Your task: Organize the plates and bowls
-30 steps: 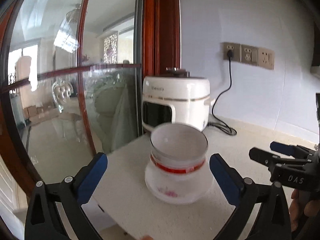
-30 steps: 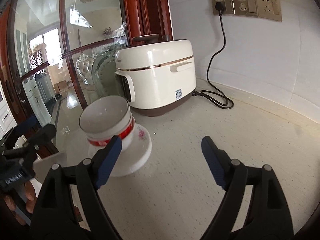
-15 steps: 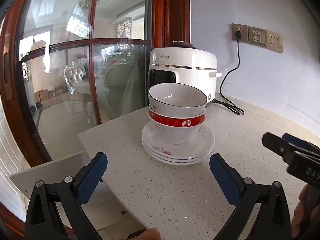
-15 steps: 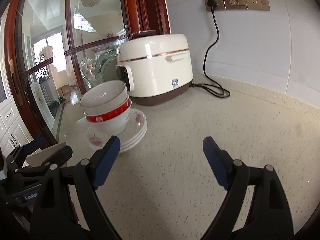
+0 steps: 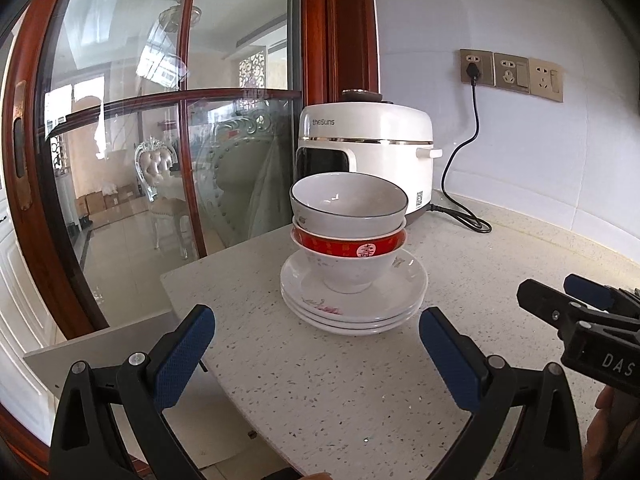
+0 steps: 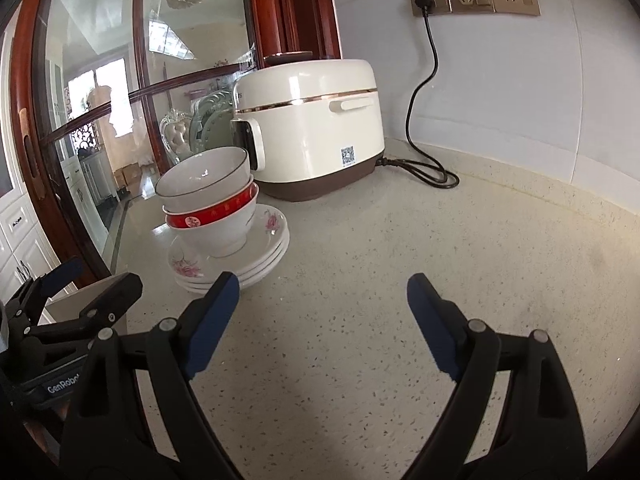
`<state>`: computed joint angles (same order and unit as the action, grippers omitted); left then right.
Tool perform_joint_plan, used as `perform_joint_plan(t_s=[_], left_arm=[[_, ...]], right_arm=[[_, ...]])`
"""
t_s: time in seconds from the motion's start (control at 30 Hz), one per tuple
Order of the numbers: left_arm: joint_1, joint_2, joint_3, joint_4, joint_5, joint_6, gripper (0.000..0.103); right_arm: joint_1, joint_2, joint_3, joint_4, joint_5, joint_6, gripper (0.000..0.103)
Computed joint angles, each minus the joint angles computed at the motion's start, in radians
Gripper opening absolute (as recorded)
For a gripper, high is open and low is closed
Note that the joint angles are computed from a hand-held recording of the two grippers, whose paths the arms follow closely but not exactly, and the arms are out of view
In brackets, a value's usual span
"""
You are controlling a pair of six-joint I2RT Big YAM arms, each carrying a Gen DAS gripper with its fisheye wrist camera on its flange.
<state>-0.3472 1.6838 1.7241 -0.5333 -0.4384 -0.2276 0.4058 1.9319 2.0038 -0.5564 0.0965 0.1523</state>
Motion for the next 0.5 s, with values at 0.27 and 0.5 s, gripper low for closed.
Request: perform_joint_plan(t_s=[0.27, 0.5], left_arm=[[0.004, 0.000, 0.000, -0.004, 0.010, -0.003, 0.103], [-0.001, -0.003, -0.005, -0.006, 0.008, -0.010, 0.103]], right_arm=[[0.002, 0.003, 0.003, -0.005, 0.004, -0.014, 0.088], [0.001, 0.009, 0.014, -0.020, -0.001, -0.004, 0.088]])
